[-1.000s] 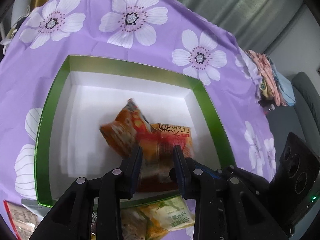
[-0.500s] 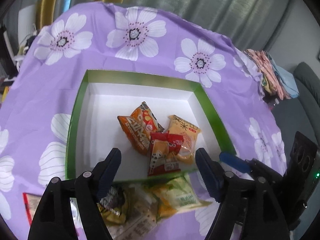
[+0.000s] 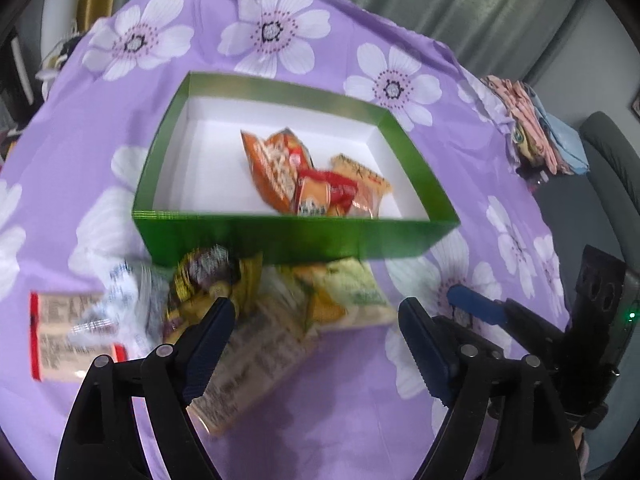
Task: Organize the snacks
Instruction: 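Reach to the pale green snack bag and close the grippers on it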
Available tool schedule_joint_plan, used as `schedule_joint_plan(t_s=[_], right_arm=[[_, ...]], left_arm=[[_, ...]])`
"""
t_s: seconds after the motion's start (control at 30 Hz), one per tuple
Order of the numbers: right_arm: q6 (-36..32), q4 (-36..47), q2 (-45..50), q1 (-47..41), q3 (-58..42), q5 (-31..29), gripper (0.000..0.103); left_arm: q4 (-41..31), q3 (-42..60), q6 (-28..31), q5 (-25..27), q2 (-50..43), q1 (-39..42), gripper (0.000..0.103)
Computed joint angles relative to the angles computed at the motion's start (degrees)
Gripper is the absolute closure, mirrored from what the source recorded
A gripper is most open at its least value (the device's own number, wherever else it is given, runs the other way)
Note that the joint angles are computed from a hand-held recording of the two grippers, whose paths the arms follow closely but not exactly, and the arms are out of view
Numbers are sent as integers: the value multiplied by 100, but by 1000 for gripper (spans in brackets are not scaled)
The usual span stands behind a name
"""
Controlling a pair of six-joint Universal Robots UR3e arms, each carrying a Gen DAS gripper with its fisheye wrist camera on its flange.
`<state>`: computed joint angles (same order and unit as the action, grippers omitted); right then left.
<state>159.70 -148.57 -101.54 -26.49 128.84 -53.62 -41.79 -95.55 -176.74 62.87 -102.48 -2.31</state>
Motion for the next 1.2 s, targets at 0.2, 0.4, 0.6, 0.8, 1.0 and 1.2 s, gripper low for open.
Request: schedule_joint_plan(t_s=[0.2,0.4,0.6,0.8,1.0,1.2], right_arm=[[-118,106,-139,-28,306,101,39],[-168,-30,47,64,391,125,39],[-54,-186,473,85,234,290,39],[143,-410,1111,263,-145,369,38],[222,-482,1401,444,-334,321,43],[253,-469,1609,609,-510,132,63]], left_arm=[[20,-358,-53,-192,103,53,19],[1,-355,-119,-321,-47,25,19],[-144,174,-237,-430,-519,-71,19],[-387,695,-241,-507,-935,-122,19],[-491,897,-164,-543,-1079,-160,30],[-640,1060,-133,-406,-1286,-241,56]])
